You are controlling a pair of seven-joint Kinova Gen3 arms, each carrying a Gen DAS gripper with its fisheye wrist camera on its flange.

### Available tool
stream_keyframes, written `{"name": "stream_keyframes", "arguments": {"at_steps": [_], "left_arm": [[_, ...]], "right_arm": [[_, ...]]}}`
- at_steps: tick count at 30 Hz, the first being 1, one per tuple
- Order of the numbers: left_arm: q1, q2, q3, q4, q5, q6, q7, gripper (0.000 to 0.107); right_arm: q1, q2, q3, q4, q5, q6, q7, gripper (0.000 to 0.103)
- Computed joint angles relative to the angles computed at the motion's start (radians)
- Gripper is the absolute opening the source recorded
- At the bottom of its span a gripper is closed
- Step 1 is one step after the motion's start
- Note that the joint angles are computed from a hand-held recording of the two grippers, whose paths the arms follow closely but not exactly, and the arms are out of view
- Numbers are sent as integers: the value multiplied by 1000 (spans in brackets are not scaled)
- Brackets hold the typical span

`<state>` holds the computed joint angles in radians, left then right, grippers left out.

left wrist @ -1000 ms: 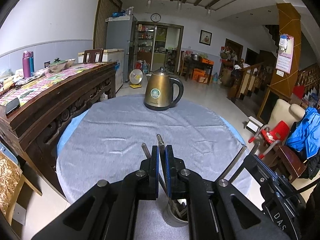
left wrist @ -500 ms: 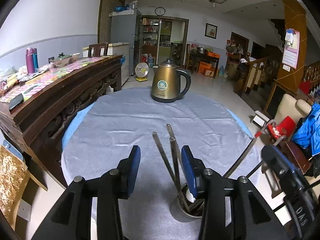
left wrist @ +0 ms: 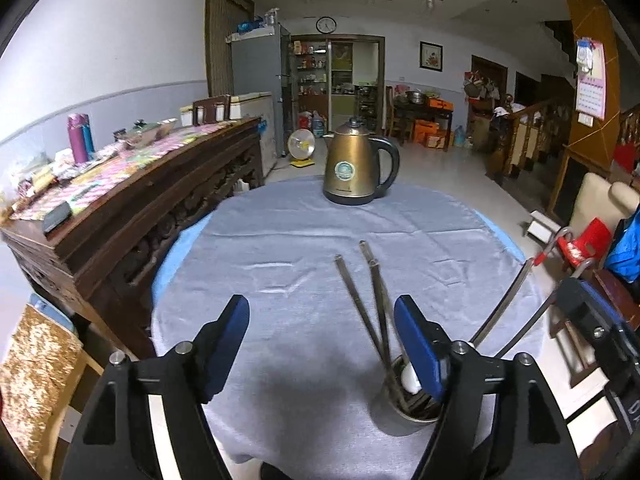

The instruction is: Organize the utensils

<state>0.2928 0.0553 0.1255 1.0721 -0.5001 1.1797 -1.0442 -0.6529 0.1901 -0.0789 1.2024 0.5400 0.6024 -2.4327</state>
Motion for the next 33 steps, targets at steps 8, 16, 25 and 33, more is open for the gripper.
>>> {"name": "stream_keyframes", "arguments": {"at_steps": [8, 16, 25, 33], "left_arm": [[48, -16, 27, 32, -143, 92, 63, 88], [195, -6, 42, 73, -368, 268, 135, 89], [150, -58, 111, 100, -333, 277, 136, 89], [128, -68, 124, 96, -306, 273, 135, 89]], "right_arm": [[-1, -33, -21, 3, 1, 92, 15, 71], [3, -50, -61, -40, -39, 255, 54, 79], [21, -59, -85, -66, -137, 394, 104, 82], [5, -63, -93, -67, -141, 443, 97, 82]]}}
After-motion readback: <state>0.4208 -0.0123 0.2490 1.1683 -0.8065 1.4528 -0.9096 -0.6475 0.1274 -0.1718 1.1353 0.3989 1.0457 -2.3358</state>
